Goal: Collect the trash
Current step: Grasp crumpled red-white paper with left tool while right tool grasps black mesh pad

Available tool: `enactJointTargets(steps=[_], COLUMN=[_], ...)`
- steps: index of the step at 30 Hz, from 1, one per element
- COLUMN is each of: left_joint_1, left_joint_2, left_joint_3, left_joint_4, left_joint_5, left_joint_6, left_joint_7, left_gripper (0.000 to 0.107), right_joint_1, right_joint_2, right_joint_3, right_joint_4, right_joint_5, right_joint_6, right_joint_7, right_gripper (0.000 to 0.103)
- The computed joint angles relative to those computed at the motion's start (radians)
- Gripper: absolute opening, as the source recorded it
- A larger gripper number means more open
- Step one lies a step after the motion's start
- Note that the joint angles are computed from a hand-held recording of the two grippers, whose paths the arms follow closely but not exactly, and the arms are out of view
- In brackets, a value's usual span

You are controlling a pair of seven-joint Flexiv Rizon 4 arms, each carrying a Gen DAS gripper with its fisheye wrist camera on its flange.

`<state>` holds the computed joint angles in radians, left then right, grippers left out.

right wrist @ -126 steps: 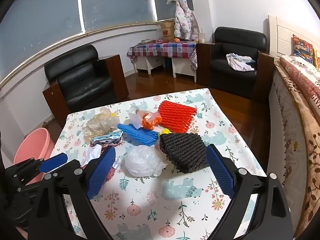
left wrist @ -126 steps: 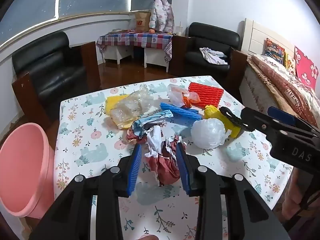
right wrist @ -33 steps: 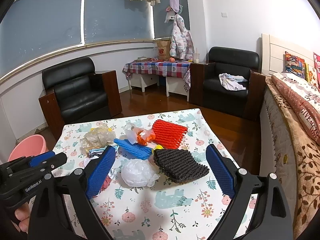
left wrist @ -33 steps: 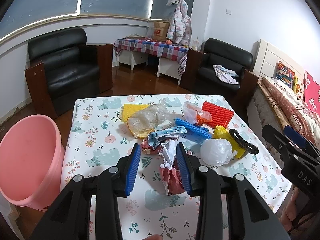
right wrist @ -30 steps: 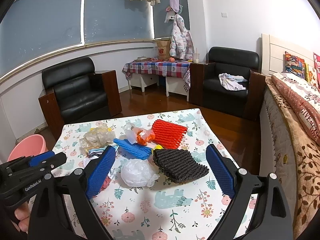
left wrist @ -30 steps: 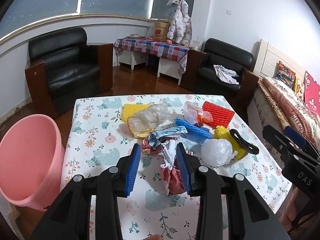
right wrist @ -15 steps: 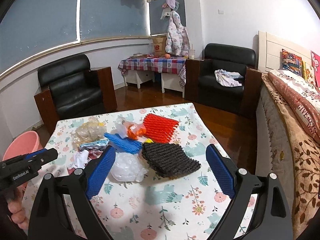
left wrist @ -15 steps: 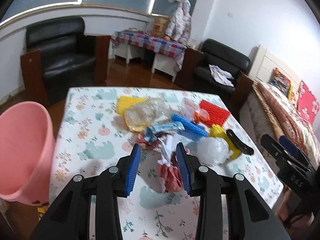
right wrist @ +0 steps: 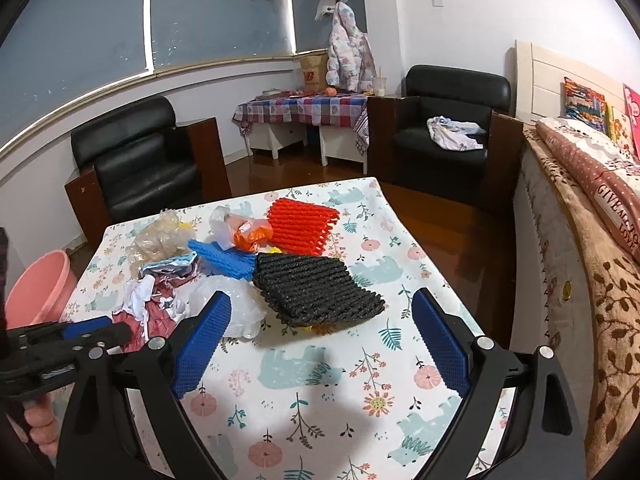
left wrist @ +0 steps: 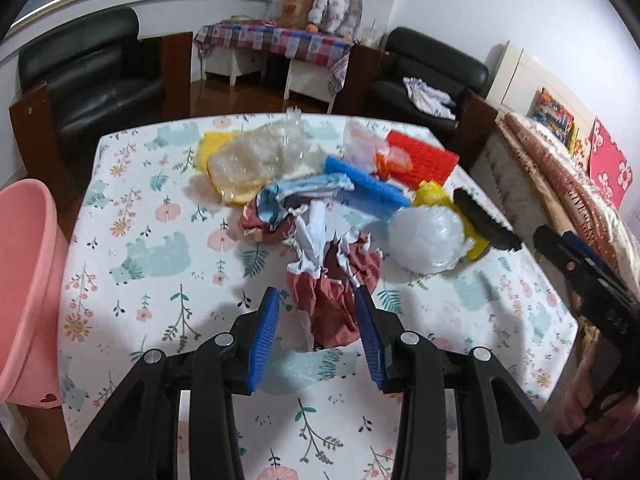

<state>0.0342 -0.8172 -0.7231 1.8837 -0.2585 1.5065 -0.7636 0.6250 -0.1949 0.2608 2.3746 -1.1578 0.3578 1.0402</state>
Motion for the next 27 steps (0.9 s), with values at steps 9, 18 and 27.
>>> enactJointTargets(steps=[9, 18, 27], left_joint_1=[0.008, 0.039, 0.079], left_joint_2=[-0.025, -0.038, -0.050], left_joint_3=[-0.017, -0.050, -0.095], left_joint_4=[-0.009, -0.012, 0.003], left_joint_5=[0.010, 0.014, 0.023], left_joint_6=[0.013, 0.004, 0.015], left_joint_7=[0.020, 0.013, 0.014], left_gripper=[0.011, 0.009, 0.009], right_joint_1=[-0.032, -0.061, -0.117], right_joint_2=[-0.006, -0.024, -0.009], right_joint_3=[-0.020, -0.032, -0.057], right_joint_4=[0.009, 0.001, 0.050], right_joint_5=[-0.047, -0.015, -0.060], right_joint_6=[0.059, 0.110, 0.272], right_joint_7=[-0.039, -0.119, -0.079], right_gripper=[0.089, 0.070, 0.006])
